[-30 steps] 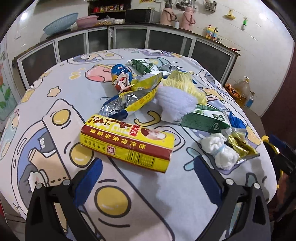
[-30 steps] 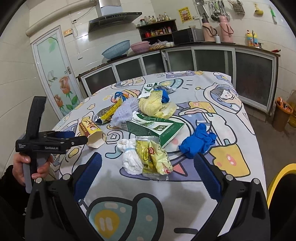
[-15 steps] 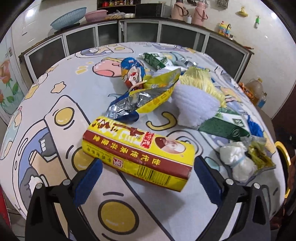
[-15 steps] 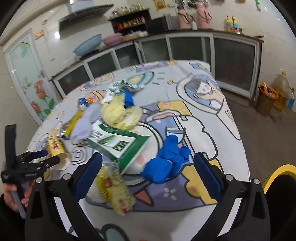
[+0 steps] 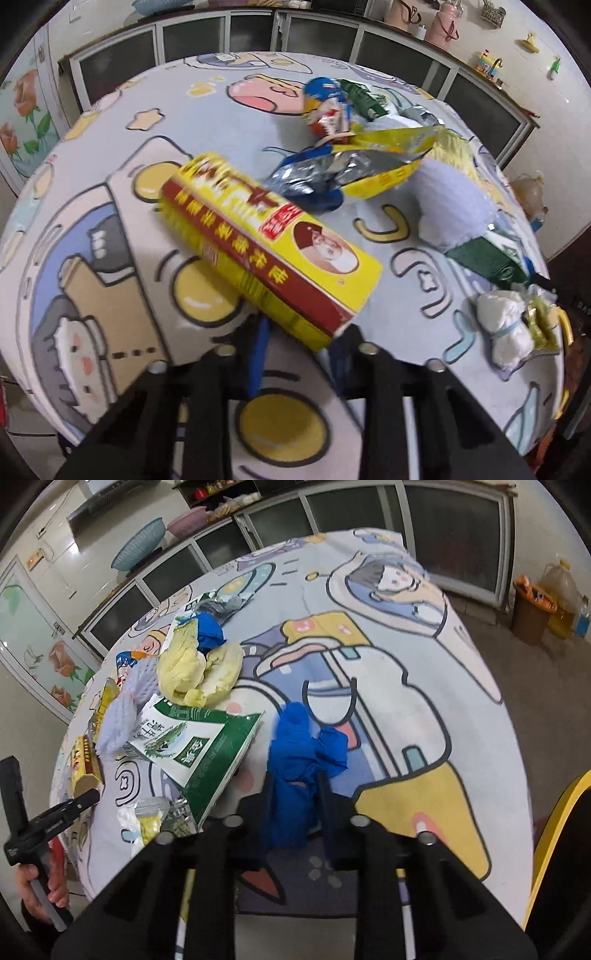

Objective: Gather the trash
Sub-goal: 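Grasp the yellow-red box with the left tool while the right tool grasps the blue glove, then carry box and glove to the yellow bin and open both tools over it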

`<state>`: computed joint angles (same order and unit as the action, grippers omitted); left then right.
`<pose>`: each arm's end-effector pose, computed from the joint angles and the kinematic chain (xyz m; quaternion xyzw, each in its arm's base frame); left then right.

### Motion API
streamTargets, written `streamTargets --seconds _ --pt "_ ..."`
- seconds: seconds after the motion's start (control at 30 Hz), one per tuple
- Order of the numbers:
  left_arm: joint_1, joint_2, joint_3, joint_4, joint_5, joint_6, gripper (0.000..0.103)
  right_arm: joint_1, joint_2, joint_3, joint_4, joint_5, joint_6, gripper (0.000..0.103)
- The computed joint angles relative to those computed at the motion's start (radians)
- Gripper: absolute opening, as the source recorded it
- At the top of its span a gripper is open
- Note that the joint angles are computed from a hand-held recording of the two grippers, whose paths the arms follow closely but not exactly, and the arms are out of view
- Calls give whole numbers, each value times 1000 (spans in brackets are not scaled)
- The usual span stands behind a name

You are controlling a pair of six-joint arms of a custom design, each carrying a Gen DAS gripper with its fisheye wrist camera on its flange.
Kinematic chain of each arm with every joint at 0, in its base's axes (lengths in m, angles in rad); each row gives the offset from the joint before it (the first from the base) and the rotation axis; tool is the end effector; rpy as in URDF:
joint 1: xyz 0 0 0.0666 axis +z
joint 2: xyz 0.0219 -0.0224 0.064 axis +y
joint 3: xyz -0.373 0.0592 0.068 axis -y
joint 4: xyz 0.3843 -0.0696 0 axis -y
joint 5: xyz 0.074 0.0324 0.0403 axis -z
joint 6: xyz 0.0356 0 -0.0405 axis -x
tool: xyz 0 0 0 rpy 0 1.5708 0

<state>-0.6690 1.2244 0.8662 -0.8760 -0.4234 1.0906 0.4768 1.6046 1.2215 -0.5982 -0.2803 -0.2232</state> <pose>0.2866 -0.2085 0.2693 -0.2361 0.9352 0.0058 0.2640 0.4567 0.2465 0.2674 -0.1601 0.9348 0.2242 0.2244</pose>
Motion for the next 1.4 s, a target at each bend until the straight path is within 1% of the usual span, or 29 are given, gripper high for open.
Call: streamTargets --seconds 0.07,0.13,0.17,0.27,0.3,0.37,0.57,0.67,0.77,0.9,1.0,1.07,1.17,1.23,1.4 --pt "-2 -13 -7 -3 2 8 13 -5 -14 -13 9 -11 -16 15" --pt "-11 -50 -25 3 6 21 9 -9 -43 -35 26 -22 -22 15" --pt "-24 -66 -28 -5 -10 28 7 -11 -64 -50 36 -30 -27 15" --pt "-67 -104 -27 -43 -66 43 5 -11 -114 -72 48 -15 -22 15" --pt "-75 -117 -30 -47 -74 45 4 -12 -124 -75 50 -16 -21 15" --pt "-90 -140 -38 -43 -77 50 4 -13 -155 -90 54 -23 -19 15" --pt "-177 -185 -31 -99 -145 94 4 1 -254 -141 67 -13 -2 15" --pt "-211 -210 -31 -122 -175 111 4 -3 -283 -157 71 -17 -4 15" --pt "-242 -221 -23 -126 -205 111 4 -10 -318 -183 75 -15 -12 15" --pt "-263 -208 -5 -87 -212 57 4 -34 -360 -223 79 -20 -26 15" --pt "-268 -178 20 -32 -201 -8 4 -66 -390 -253 78 -25 -31 15" --pt "-273 -151 40 -7 -197 -36 4 -93 -416 -277 78 -26 -35 15" --pt "-278 -100 81 59 -173 -111 4 -134 -449 -306 79 -26 -32 15" --pt "-278 -65 109 88 -159 -154 4 -177 -474 -330 77 -38 -32 15" --pt "-282 56 218 165 -94 -275 4 -283 -524 -375 75 -44 -22 15"
